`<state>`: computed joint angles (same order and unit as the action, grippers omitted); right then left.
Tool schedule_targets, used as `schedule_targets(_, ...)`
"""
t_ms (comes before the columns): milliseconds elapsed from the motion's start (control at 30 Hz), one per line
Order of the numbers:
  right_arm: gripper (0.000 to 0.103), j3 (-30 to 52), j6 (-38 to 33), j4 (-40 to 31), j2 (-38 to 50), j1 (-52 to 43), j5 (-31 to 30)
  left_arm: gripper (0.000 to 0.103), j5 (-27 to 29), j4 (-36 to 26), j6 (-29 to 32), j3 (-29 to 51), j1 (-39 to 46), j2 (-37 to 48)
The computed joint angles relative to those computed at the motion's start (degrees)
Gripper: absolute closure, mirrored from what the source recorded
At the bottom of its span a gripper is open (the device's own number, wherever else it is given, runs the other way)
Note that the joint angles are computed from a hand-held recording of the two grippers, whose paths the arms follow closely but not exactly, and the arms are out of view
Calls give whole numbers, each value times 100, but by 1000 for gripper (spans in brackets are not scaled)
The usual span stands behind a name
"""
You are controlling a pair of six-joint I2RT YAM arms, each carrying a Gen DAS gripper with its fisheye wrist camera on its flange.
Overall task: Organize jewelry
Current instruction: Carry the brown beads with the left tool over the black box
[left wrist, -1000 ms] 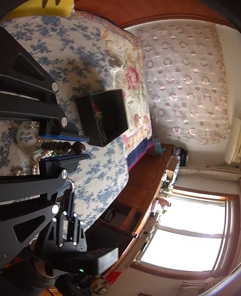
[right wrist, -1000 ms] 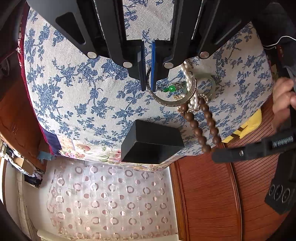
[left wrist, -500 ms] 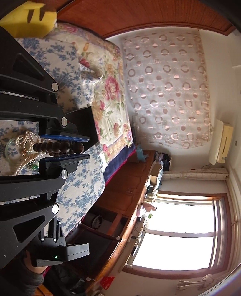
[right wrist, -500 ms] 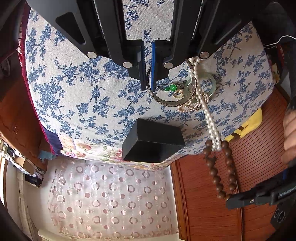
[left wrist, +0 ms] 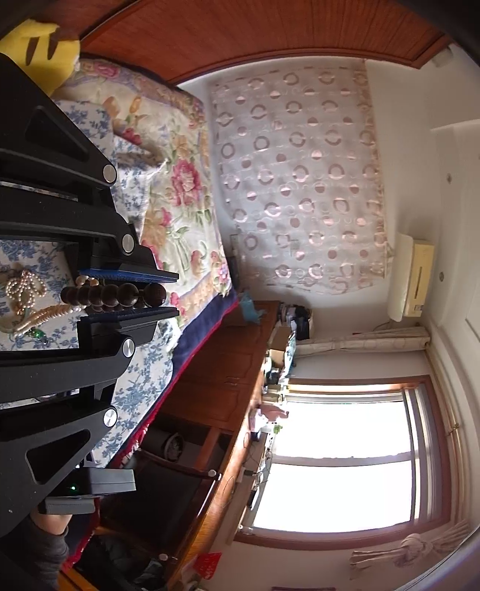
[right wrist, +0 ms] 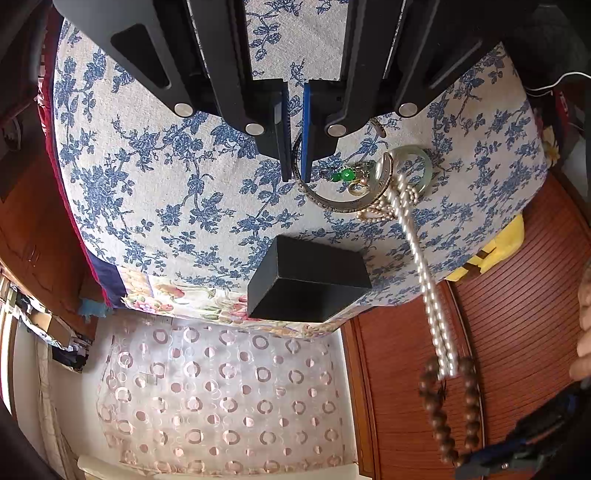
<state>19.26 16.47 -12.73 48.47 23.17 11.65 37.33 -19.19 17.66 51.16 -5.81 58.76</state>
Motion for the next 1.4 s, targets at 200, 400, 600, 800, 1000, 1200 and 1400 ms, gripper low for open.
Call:
schedule_targets(200,97,-66,-48,99,255,-131,-37,91,-475,78,186,-170,-332,427)
schedule_targets(400,97,-89,-34,332,741,-64,-71,91,-560,246,236,-299,-342,873)
schedule_targets(600,95,-61,-23,480,1020,-31,-81,91,-561,397,378,-573,-285,1097)
schedule_targets(800,96,-30,-31,465,995,3,-77,91,-771,830,536,-904,42,1999)
schedule_targets(1000,99,65,-36,490,1241,81,42,91,-773,928,652,-825,415,2504)
schedule_targets(1200,99,70,-24,626,1360,123,19,91,-330,438,560,-598,333,1577)
schedule_targets(1400,99,29,-17,497,1084,68,-23,91,-232,-208,463,-93,-327,928)
